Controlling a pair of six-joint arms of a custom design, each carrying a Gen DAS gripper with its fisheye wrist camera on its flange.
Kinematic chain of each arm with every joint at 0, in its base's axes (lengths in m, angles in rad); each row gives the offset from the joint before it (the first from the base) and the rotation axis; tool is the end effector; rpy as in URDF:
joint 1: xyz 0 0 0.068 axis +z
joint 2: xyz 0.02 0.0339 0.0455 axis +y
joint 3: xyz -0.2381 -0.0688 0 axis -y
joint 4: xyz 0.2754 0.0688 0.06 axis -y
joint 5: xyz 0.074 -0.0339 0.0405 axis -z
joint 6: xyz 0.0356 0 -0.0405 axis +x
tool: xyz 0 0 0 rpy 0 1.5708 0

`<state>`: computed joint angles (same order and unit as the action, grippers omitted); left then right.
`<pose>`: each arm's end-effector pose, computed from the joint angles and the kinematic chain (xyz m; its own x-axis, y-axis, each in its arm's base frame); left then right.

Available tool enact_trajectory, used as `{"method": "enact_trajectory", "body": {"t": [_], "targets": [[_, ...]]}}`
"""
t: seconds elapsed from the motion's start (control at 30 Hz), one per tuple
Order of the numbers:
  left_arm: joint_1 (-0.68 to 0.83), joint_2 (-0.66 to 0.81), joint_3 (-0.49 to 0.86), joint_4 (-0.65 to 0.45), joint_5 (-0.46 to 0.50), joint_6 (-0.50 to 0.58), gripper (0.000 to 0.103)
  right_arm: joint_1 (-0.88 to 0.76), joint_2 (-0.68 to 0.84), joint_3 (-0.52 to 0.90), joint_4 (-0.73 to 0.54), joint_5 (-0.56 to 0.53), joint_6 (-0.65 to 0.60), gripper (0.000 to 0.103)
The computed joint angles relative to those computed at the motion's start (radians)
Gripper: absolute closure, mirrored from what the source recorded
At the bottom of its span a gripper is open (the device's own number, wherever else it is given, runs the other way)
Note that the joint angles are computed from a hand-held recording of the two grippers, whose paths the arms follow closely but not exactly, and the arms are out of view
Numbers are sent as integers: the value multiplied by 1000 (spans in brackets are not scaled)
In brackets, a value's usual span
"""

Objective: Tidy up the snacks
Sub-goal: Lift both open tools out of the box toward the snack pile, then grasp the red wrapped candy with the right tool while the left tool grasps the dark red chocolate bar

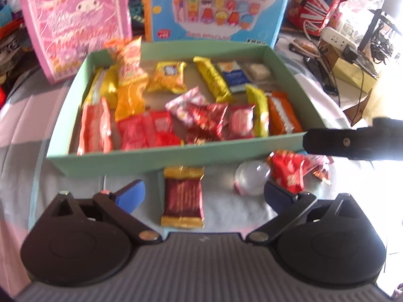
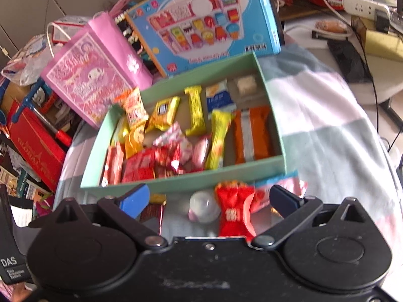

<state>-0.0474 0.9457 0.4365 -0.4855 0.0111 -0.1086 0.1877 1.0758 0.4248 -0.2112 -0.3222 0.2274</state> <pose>0.2098 -0.0103 0.1328 -0.8385 -0.0687 -0.5405 -0.0377 0.9970 -0.0683 0.2263 0.0545 0.1220 -0.8123 0.0634 -0.5798 -0.2015 0.9024 0.3810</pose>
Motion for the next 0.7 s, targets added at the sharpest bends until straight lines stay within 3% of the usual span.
{"method": "enact_trajectory", "body": {"t": [0.2,0.37,0.6,0.67,0.7], "targets": [[67,36,-44,37,13,9,0,51,60,-29,43,49,22,0],[102,120,-37,85,23,10,0,91,130,-28,93,115,30,11],[114,216,-31,145,29,12,0,122,246,-17,189,152,43,38],[126,239,-29,159,36,16,0,128,275,-20,226,160,42,51],[133,246,-29,165,41,18,0,130,283,-23,242,169,39,63]]}}
